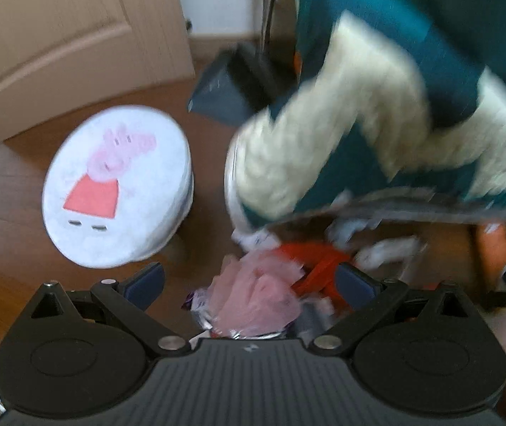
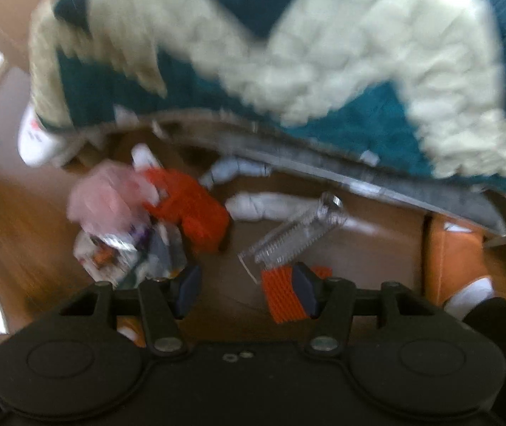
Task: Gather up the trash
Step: 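Lower left tool onto pink mesh bag and close while right tool grasps orange scrubber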
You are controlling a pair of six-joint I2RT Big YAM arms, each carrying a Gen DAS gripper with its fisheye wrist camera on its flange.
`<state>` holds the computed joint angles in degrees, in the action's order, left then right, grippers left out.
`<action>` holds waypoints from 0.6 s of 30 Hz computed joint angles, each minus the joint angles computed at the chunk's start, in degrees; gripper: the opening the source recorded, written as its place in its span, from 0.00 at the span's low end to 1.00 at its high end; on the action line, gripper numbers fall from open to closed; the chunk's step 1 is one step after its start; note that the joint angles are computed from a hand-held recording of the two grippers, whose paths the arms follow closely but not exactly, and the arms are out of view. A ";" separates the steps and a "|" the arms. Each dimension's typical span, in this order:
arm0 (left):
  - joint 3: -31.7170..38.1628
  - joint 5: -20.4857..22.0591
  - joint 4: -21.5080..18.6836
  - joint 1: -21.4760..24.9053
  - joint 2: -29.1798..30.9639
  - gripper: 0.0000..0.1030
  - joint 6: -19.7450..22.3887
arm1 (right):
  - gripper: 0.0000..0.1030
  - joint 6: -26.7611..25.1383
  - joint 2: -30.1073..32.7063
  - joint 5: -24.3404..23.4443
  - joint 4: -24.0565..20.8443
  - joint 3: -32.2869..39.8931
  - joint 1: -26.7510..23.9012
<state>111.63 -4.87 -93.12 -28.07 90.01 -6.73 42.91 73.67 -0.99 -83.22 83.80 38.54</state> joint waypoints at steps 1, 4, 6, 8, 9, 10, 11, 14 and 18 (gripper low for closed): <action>-2.89 -0.40 1.20 0.12 -0.31 1.00 0.72 | 0.55 -0.47 0.50 -0.49 1.00 -1.72 0.22; -9.37 -0.54 4.12 0.81 -1.03 1.00 1.36 | 0.55 -2.45 2.42 -0.64 3.22 -5.72 1.07; -13.00 0.04 5.81 1.03 -1.20 1.00 1.11 | 0.55 -4.18 3.93 -1.16 4.23 -7.73 1.67; -15.18 1.17 6.51 1.27 -0.74 1.00 1.81 | 0.55 -5.96 5.39 -1.54 4.62 -8.96 2.09; -16.04 1.60 6.84 1.40 -0.51 1.00 2.12 | 0.55 -6.93 6.31 -1.70 4.85 -9.53 2.43; -16.94 1.58 7.27 1.50 -0.05 1.00 2.27 | 0.55 -7.52 6.94 -2.08 4.97 -9.90 2.62; -17.59 1.39 7.54 1.50 0.39 1.00 2.30 | 0.55 -8.01 7.65 -2.39 5.19 -10.23 2.75; -19.54 1.06 9.39 1.73 1.56 1.00 2.62 | 0.55 -8.86 9.20 -3.50 6.12 -11.11 2.92; -20.84 2.39 11.41 2.07 3.94 1.00 2.18 | 0.55 -9.05 10.43 -4.31 7.44 -12.11 2.74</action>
<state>90.80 -2.48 -81.71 -26.00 93.94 -4.55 33.86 84.11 -5.30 -75.77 71.69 41.27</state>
